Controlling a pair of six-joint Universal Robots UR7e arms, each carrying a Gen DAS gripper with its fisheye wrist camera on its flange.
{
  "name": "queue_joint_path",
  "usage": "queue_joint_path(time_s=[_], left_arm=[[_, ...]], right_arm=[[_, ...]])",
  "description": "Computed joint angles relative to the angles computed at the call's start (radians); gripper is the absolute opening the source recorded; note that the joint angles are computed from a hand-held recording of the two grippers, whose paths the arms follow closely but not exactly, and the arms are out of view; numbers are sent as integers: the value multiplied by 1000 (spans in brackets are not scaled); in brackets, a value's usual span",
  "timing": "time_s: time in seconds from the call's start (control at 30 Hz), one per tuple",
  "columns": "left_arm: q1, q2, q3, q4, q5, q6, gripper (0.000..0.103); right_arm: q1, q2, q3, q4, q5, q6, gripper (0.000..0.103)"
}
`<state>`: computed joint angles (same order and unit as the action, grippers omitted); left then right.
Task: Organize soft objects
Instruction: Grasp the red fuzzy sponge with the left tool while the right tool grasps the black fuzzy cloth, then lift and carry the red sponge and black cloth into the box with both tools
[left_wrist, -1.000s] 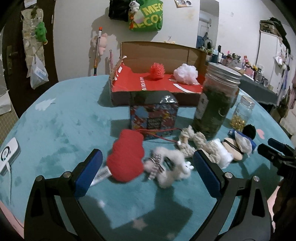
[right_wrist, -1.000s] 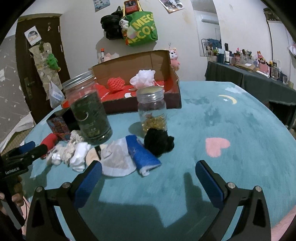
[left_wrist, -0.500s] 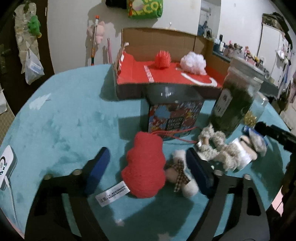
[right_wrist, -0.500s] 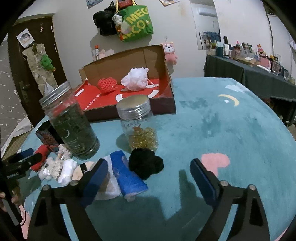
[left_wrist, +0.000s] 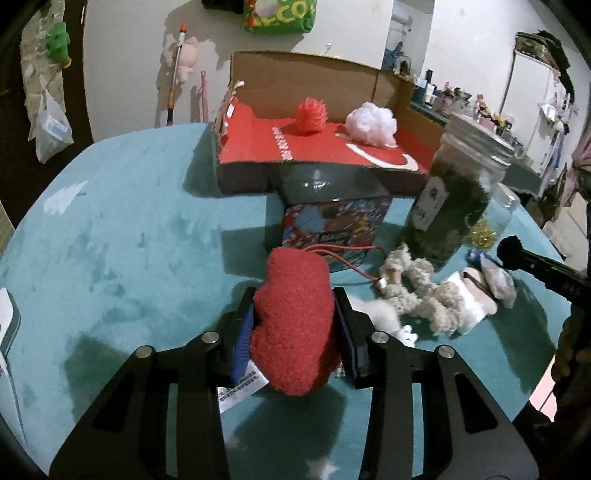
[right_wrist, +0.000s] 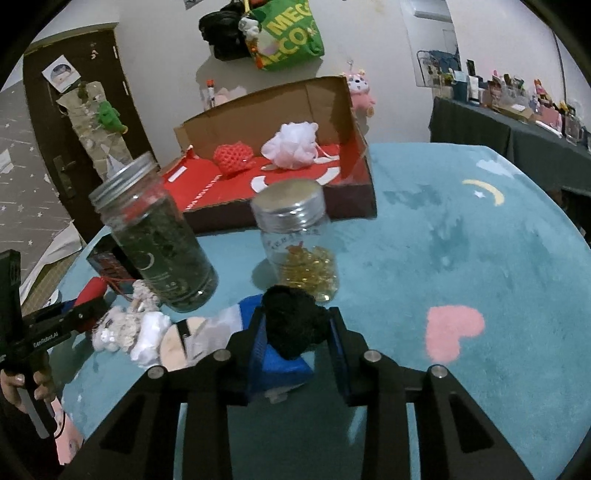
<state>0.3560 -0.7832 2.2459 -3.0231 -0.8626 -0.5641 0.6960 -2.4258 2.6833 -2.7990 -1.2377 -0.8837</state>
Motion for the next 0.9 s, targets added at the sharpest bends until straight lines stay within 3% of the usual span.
queue_joint_path(time_s=[0.5, 0.9], left_arm=[[-47, -8, 0, -56, -33, 46, 37], [-63, -6, -2, -71, -41, 52, 37]], right_arm=[[-19, -127, 12, 128, 74, -56, 34], [2, -133, 14, 133, 66, -56, 34]])
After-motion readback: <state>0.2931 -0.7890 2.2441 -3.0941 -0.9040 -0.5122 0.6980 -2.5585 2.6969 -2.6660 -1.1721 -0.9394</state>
